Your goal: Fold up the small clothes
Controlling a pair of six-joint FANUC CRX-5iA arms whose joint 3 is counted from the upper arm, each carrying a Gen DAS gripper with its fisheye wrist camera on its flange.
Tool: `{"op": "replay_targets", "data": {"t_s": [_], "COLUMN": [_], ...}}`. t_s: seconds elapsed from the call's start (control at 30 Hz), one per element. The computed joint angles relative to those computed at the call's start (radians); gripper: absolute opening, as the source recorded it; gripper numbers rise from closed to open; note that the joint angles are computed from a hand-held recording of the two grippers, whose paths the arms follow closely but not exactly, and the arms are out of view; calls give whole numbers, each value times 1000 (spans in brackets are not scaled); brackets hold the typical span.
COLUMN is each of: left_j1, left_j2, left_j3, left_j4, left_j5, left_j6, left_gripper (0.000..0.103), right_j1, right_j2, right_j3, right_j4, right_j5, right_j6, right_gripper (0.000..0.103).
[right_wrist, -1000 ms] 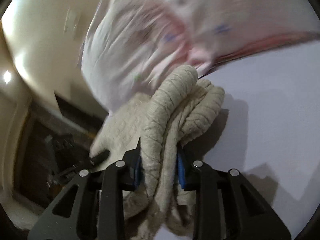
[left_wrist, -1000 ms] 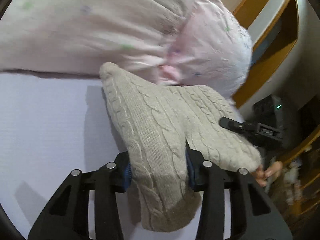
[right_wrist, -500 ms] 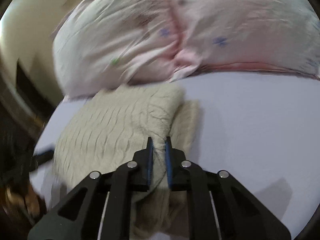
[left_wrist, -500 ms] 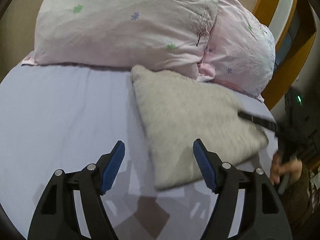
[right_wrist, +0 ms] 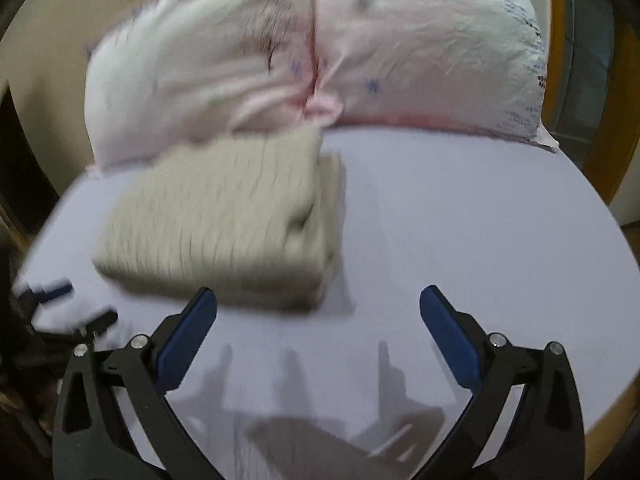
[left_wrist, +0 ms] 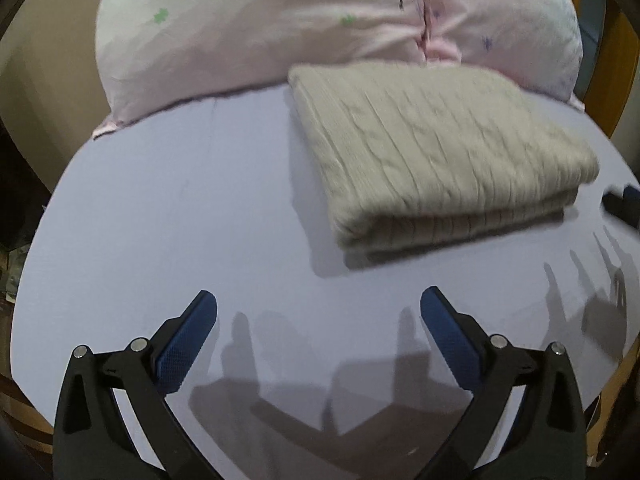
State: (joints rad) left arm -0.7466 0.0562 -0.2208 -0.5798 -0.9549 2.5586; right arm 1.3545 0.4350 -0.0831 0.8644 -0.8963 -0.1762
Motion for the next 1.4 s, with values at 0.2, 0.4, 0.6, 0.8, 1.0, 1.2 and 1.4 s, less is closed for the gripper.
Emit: {"op": "replay_targets", "data": {"t_s": [0.2,0.4,0.6,0.8,1.0,1.2,1.4], "left_j1": [43,54,80,72,67,73,74], "left_j2": [13,13,11,14,19,19,18], "left_j3": [-11,-11,-15,-11,-3,-1,-2], "left_j4": [85,117,173,162,156,165,166], "left_j5": [27,15,14,4,-9,-12,-11], "left_j6": [-17,-11,-87,-63,-40,-48,-49], "left_gripper": [102,102,102,102,102,102,102], "right_j1": [9,3,5,11,10,10,9], "right_j2": [136,165,171,171,174,175,173], "right_j3": [179,217,233,225,229,230,228], "right_j4": [-158,-204,-223,-210,-212,-211,-208], "right_j5": [-88,-100,-113,-106,-107,-106,-105], "right_j6": [165,168,184,179,181,180,179], "right_gripper": [101,101,101,101,101,101,101]}}
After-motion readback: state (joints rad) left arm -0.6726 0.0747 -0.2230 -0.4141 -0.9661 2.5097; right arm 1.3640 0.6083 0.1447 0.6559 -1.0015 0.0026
